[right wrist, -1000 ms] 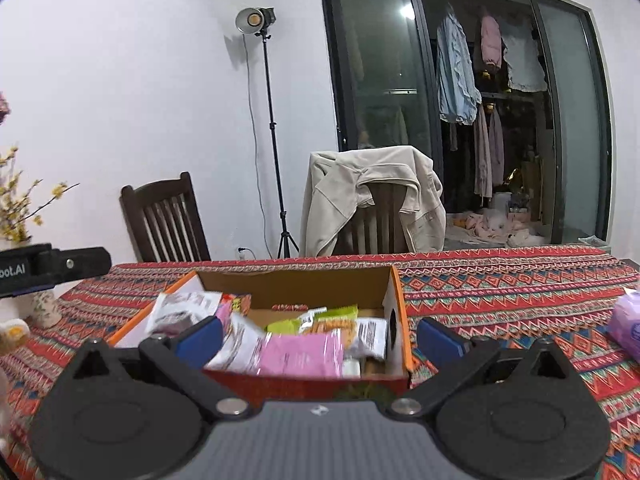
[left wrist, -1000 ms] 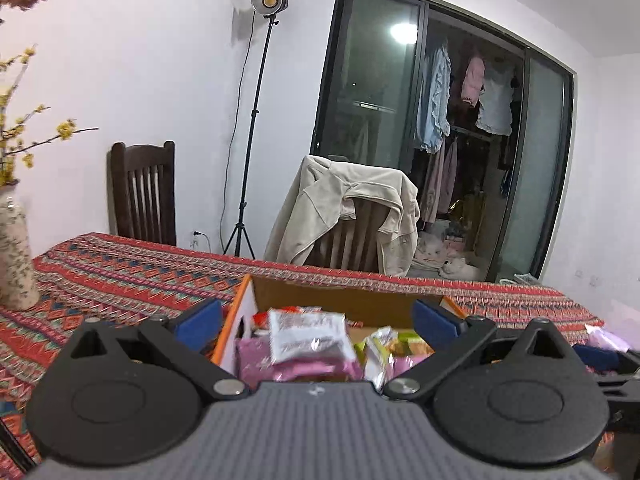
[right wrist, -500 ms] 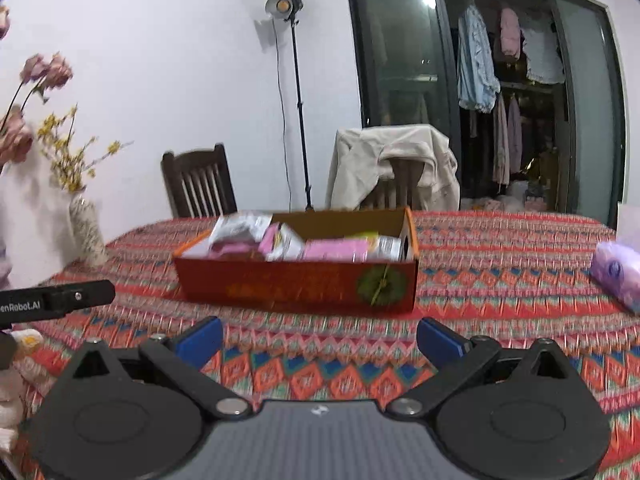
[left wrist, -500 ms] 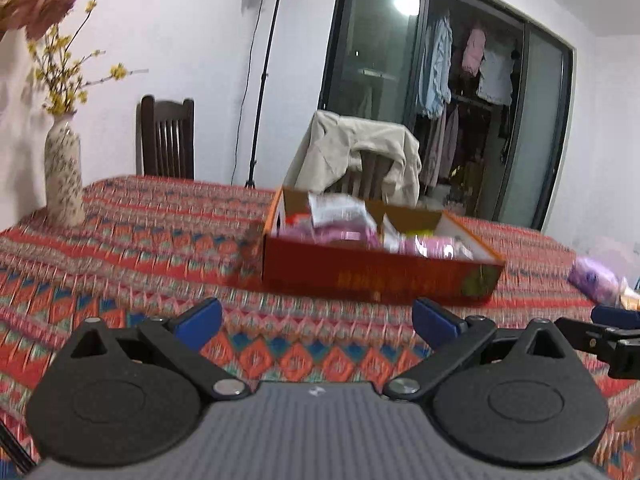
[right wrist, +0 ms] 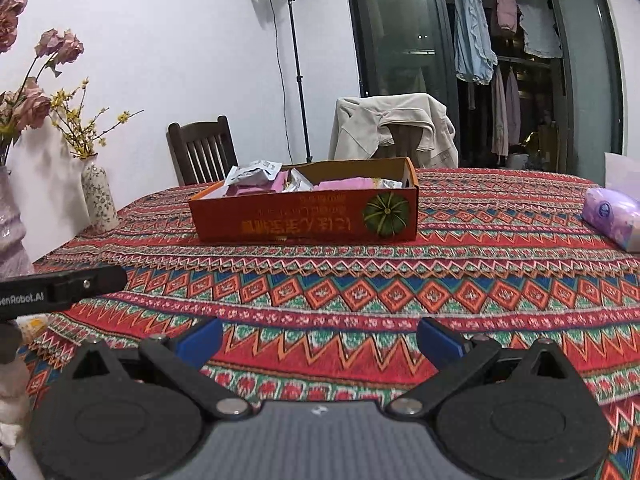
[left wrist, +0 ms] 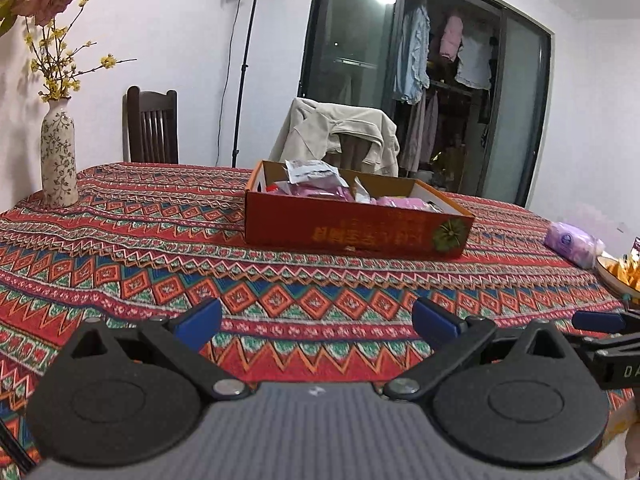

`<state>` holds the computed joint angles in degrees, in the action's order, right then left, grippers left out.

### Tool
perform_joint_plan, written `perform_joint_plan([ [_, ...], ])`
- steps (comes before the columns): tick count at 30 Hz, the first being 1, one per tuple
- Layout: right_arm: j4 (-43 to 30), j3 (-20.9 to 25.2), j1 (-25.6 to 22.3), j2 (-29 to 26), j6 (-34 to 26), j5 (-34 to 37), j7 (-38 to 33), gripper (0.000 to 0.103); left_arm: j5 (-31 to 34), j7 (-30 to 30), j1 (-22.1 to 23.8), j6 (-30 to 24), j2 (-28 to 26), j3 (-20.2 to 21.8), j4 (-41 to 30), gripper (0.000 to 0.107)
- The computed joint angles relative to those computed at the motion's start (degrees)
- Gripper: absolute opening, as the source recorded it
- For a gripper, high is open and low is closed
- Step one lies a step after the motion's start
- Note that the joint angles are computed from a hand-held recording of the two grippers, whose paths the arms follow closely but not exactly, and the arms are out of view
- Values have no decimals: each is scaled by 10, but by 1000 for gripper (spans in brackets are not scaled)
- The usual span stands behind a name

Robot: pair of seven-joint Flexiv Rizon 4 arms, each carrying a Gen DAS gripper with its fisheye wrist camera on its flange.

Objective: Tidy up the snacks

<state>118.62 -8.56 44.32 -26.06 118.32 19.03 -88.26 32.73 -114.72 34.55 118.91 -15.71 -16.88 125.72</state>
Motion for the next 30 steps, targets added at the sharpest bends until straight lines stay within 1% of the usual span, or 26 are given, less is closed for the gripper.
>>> perform_joint_plan([
  [3, 11, 4, 2, 7, 6, 4, -3, 103, -3, 3, -13, 11, 8, 18, 15, 103],
  [11, 20, -7, 28, 18, 8, 33, -23, 103, 22, -23, -20, 24, 21, 43, 24, 103],
  [20, 17, -24, 51, 23, 1, 57, -41, 103, 51, -50, -18, 17, 22, 46, 16, 103],
  [30, 16, -21, 48, 22, 1, 58, -41, 103, 54, -52, -20, 18, 22, 49, 15, 103],
])
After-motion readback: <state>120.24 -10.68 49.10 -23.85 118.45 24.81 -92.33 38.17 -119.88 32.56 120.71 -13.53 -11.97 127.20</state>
